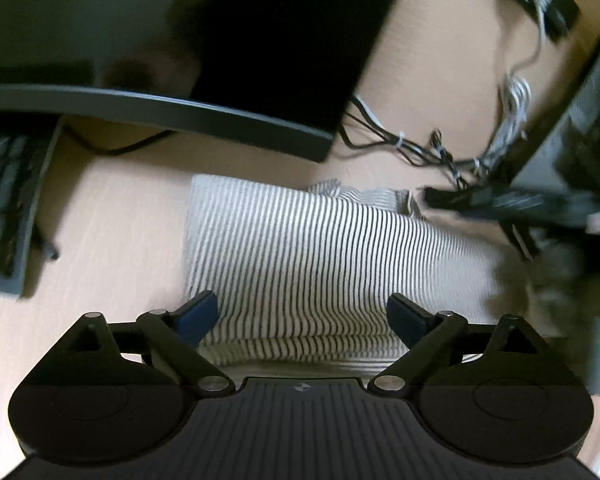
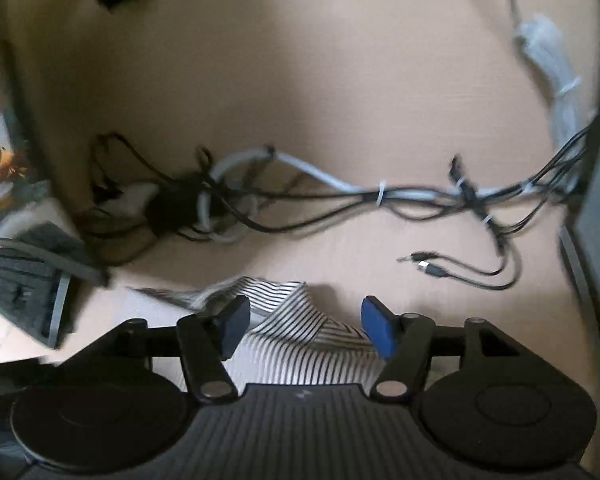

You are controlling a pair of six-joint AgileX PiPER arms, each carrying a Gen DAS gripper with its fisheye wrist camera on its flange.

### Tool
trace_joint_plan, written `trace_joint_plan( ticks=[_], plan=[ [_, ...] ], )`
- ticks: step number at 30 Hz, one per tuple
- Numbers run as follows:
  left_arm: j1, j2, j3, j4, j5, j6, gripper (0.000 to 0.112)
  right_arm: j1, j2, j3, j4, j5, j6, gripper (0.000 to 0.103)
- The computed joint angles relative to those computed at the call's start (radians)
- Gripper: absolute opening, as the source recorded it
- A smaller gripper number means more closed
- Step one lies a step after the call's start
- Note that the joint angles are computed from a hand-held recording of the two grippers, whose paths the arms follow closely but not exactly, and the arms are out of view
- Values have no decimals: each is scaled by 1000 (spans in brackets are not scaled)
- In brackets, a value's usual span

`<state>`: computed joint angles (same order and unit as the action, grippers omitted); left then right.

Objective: Fold clothes
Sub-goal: 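Grasp the folded shirt edge with the right gripper and fold it again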

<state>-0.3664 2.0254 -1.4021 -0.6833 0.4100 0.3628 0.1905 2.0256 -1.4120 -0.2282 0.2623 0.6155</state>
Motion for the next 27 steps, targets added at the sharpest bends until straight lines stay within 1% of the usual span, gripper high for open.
trace_joint_plan(
  ticks=[2, 4, 5, 6, 8, 9, 10, 12, 13, 15, 18, 22, 25, 27],
  plan=[
    [54, 11, -56, -28, 163, -85, 103, 0, 55, -45, 29, 10, -15, 52],
    [95, 7, -54, -80, 237, -97, 103, 1, 111, -93, 50, 23, -22, 52],
    [111, 4, -48, -100, 263, -110, 103, 5, 126, -104, 13, 23, 7, 52],
    [112, -14, -29, -79, 249, -115, 103, 13, 140, -111, -56, 23, 66, 52],
    [104, -51, 13, -11, 206, -158, 103, 24, 150, -121, -121, 30, 105, 50],
    [102, -65, 28, 25, 194, -189, 103, 28, 150, -121, -146, 31, 121, 44],
    [109, -73, 38, 21, 197, -187, 103, 30, 148, -119, -149, 30, 120, 41],
    [126, -93, 67, -17, 196, -155, 103, 34, 142, -115, -143, 30, 111, 28],
    [133, -100, 76, -27, 196, -145, 103, 35, 138, -113, -127, 34, 97, 25],
    [152, -110, 85, -46, 206, -123, 103, 40, 116, -93, -140, 34, 121, 11],
    [181, -118, 75, -63, 223, -93, 103, 45, 47, -28, -165, -3, 178, 9],
    [215, -127, 60, -102, 245, -27, 103, 77, -146, 138, -246, -80, 290, 8],
    [256, -135, 57, -182, 278, 69, 103, 136, -300, 280, -297, -93, 395, 8],
    [275, -133, 48, -238, 304, 127, 103, 195, -386, 385, -351, -91, 516, 8]
  ],
)
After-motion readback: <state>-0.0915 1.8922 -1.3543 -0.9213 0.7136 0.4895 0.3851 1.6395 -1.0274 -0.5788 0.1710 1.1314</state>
